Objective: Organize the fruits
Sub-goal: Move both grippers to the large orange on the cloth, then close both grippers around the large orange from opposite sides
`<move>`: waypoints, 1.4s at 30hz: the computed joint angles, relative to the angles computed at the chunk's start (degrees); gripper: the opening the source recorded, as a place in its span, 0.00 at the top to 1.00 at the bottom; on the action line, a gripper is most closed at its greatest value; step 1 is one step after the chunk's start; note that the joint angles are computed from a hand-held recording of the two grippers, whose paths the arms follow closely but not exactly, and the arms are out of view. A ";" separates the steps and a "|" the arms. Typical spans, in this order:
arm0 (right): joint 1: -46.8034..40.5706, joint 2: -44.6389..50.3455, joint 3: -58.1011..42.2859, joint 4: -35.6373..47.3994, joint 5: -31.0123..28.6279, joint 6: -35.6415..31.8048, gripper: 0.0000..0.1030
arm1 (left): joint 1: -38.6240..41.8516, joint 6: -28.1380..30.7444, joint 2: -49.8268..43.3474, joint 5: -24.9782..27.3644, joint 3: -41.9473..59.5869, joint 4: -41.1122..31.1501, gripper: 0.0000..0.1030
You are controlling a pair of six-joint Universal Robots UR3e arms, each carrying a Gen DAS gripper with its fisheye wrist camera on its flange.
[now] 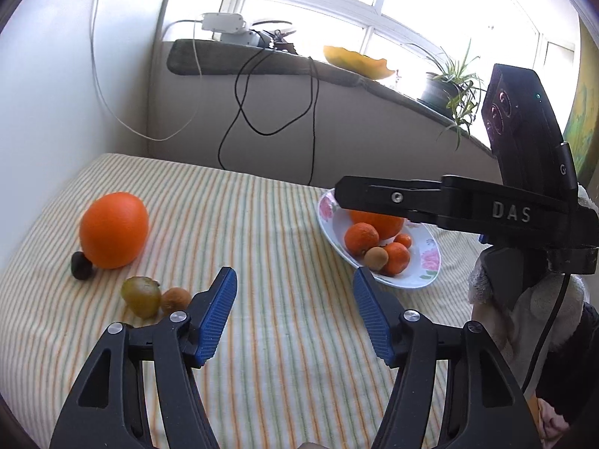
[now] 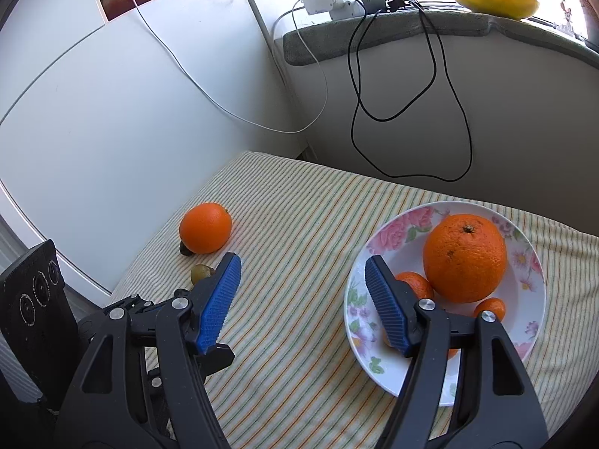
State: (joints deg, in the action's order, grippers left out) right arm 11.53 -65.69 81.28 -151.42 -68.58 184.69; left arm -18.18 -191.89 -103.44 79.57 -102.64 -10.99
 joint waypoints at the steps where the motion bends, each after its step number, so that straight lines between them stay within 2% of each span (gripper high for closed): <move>1: 0.31 0.34 -0.29 -0.40 -0.04 0.45 0.11 | 0.84 0.39 0.71 -0.29 -0.75 -0.07 0.37; 2: 0.53 0.72 -0.67 -0.57 0.17 0.73 0.08 | 1.78 0.89 1.36 -0.73 -1.47 -0.18 0.35; 12: 4.02 8.24 -12.67 5.98 1.33 1.38 0.08 | 12.13 7.24 6.91 -3.81 -6.75 -3.00 0.34; 18: 5.54 14.34 -22.04 11.72 2.32 2.72 0.08 | 17.21 11.27 6.93 -5.27 -6.23 -5.14 0.34; 25: 7.79 21.19 -31.35 13.99 0.46 5.47 0.08 | 20.76 14.71 4.80 -7.78 -3.90 -7.30 0.34; 32: 7.95 26.62 -38.05 13.43 2.73 10.60 0.08 | 22.20 17.96 3.13 -9.19 -2.55 -9.07 0.34; 35: 8.24 29.01 -41.86 14.78 3.12 10.84 0.08 | 22.41 18.63 2.13 -9.84 -1.44 -9.79 0.34; 40: 8.71 33.85 -50.62 19.90 3.74 10.96 0.08 | 22.76 19.16 0.45 -10.80 0.06 -10.52 0.34; 42: 9.01 37.22 -57.27 24.21 3.86 11.45 0.08 | 23.04 19.39 -0.14 -11.39 0.43 -10.64 0.34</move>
State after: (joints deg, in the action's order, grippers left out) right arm 20.54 -28.46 24.01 -127.22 -64.72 196.14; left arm 4.86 -172.50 -103.58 68.18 -102.22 -21.63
